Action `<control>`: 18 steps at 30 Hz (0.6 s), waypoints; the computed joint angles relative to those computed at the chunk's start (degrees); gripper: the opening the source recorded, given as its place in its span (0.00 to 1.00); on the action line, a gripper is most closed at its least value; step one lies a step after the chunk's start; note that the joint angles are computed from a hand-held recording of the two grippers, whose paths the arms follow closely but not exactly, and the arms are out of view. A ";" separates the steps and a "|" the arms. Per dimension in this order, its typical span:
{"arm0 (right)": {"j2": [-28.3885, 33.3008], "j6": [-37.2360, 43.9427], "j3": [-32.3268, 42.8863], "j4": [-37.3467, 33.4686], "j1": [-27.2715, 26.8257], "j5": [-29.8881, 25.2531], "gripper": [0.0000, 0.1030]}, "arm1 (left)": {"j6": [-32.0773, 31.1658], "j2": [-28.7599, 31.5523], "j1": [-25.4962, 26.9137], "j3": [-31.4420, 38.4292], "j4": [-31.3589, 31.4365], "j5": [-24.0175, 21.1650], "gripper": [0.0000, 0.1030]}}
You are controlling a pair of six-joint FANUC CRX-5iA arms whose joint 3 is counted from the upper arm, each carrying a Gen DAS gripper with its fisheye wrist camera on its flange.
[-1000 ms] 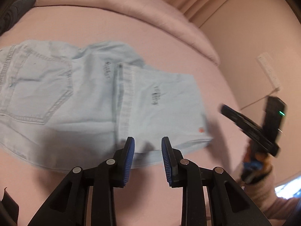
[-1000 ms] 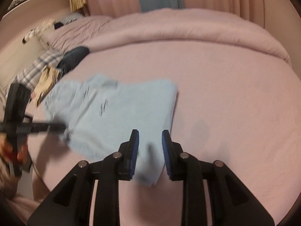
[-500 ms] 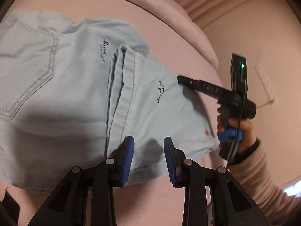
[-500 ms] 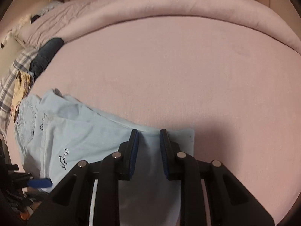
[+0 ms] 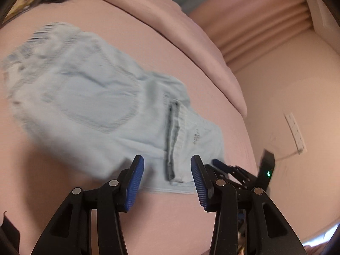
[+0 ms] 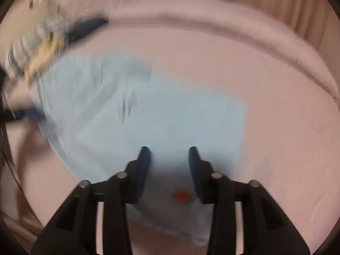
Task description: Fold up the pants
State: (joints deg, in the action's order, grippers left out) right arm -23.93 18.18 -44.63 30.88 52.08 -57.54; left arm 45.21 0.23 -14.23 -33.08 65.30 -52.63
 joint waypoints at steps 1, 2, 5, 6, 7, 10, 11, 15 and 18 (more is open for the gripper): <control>0.12 -1.03 -0.51 0.93 0.85 -0.61 0.40 | 1.20 -0.90 0.90 -0.48 -1.08 0.74 0.43; 0.08 -4.01 -1.28 3.72 2.46 -1.86 0.40 | 1.58 -1.72 1.69 -1.16 -1.30 1.28 0.43; 1.64 -3.38 1.69 2.81 2.07 -3.72 0.40 | 1.72 -4.36 4.08 -4.07 0.38 3.22 0.43; 1.34 -3.26 1.94 3.45 1.89 -2.70 0.40 | 1.98 -5.51 5.46 -5.39 1.04 4.07 0.44; 1.70 -2.75 2.47 4.27 1.45 -0.86 0.40 | 2.90 -5.97 5.46 -5.91 1.52 5.33 0.47; 4.32 0.55 4.83 5.21 -0.34 3.51 0.39 | 3.99 -7.61 7.69 -8.46 3.20 6.85 0.53; 6.12 2.28 6.25 5.05 -1.63 5.65 0.38 | 3.62 -7.67 8.05 -9.07 4.06 6.98 0.53; 13.36 5.12 11.47 6.66 -6.42 14.26 0.36 | 2.68 -7.39 8.19 -9.99 6.00 9.17 0.53; 19.55 8.68 17.38 3.07 -10.47 19.34 0.33 | 2.68 -4.44 7.84 -8.80 7.47 10.30 0.53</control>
